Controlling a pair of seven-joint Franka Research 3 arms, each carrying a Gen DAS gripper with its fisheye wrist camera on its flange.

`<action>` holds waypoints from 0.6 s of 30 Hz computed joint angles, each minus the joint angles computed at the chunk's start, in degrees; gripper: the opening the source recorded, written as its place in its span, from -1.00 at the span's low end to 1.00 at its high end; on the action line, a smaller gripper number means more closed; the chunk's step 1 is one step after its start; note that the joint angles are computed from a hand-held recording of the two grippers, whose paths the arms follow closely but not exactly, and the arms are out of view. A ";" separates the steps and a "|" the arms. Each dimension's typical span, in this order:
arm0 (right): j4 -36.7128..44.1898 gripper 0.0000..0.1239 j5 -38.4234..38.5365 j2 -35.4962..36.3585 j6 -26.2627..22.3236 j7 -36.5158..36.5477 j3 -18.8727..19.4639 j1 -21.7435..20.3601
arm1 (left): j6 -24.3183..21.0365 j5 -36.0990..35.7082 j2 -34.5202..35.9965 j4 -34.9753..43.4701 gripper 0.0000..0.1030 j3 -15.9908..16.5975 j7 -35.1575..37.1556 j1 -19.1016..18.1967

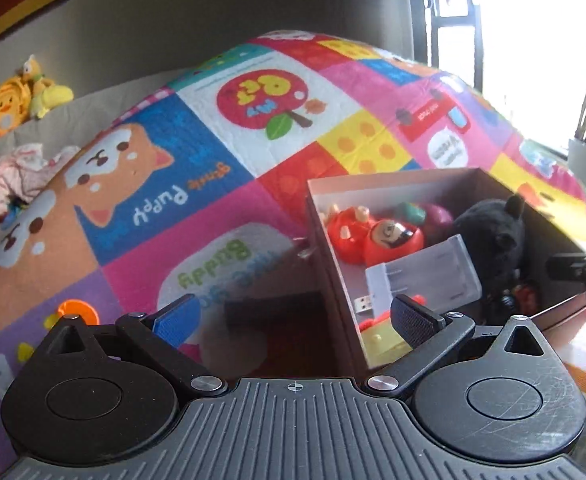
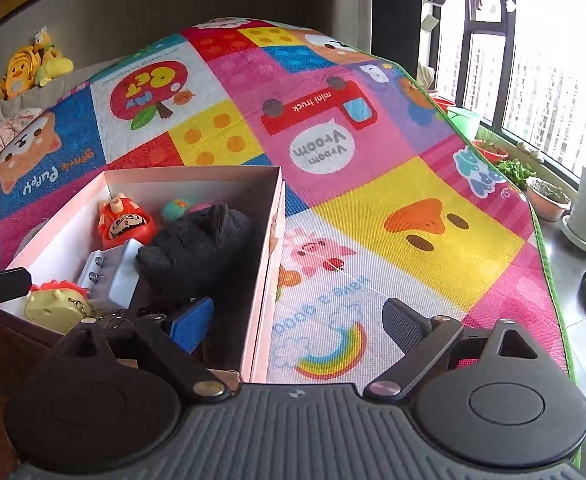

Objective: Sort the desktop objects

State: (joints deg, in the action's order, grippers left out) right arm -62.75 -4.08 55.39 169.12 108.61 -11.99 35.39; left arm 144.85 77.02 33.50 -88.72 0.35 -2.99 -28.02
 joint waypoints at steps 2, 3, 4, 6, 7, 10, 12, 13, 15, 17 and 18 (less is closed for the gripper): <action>-2.34 0.48 -0.72 -1.27 1.27 -0.51 -0.72 0.46 | -1.10 -0.36 -0.72 -0.82 1.00 -0.09 1.20 -0.16; -3.88 0.48 -1.23 -2.03 2.17 -0.93 -1.36 0.84 | -2.41 0.10 -1.25 -1.38 1.00 0.00 1.85 -0.63; -5.66 0.48 -1.65 -2.94 3.32 -1.17 -2.18 1.41 | -3.87 0.79 -2.04 -2.29 1.00 0.00 2.73 -1.13; -8.91 0.48 -3.08 -4.74 4.81 -1.33 -3.98 2.62 | -4.49 1.95 -4.00 -4.76 1.00 -0.56 3.30 -0.95; -10.69 0.48 -2.51 -6.03 5.35 -4.05 -2.51 1.86 | -3.59 1.77 -4.90 -5.96 1.00 -1.22 3.61 -0.25; -16.11 0.48 -1.64 -9.36 7.82 -8.73 0.10 0.69 | -4.60 2.42 -6.57 -8.14 1.00 -2.60 4.33 -0.12; -18.99 0.48 -0.92 -11.29 7.98 -10.37 -0.53 1.62 | -5.41 2.68 -8.07 -10.07 1.00 -3.68 5.29 -0.28; -20.62 0.48 -0.51 -12.51 7.95 -11.68 0.15 1.33 | -4.94 2.75 -9.24 -11.60 1.00 -4.30 5.71 -0.06; -26.07 0.48 0.42 -16.46 8.63 -16.02 4.05 -1.29 | -2.33 2.14 -12.37 -15.75 1.00 -5.86 6.28 0.95; -32.49 0.50 1.60 -20.72 10.02 -19.45 6.70 -3.10 | 0.24 1.92 -15.10 -19.57 1.00 -7.29 5.52 1.72; -35.43 0.50 2.07 -22.59 10.90 -20.60 7.03 -3.24 | 1.10 2.45 -16.29 -21.29 1.00 -7.89 4.71 1.84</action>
State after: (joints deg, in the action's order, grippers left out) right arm -98.18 -2.01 32.80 180.02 88.01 -4.96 32.15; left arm 145.95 79.47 17.21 -110.00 -7.54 1.72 -26.18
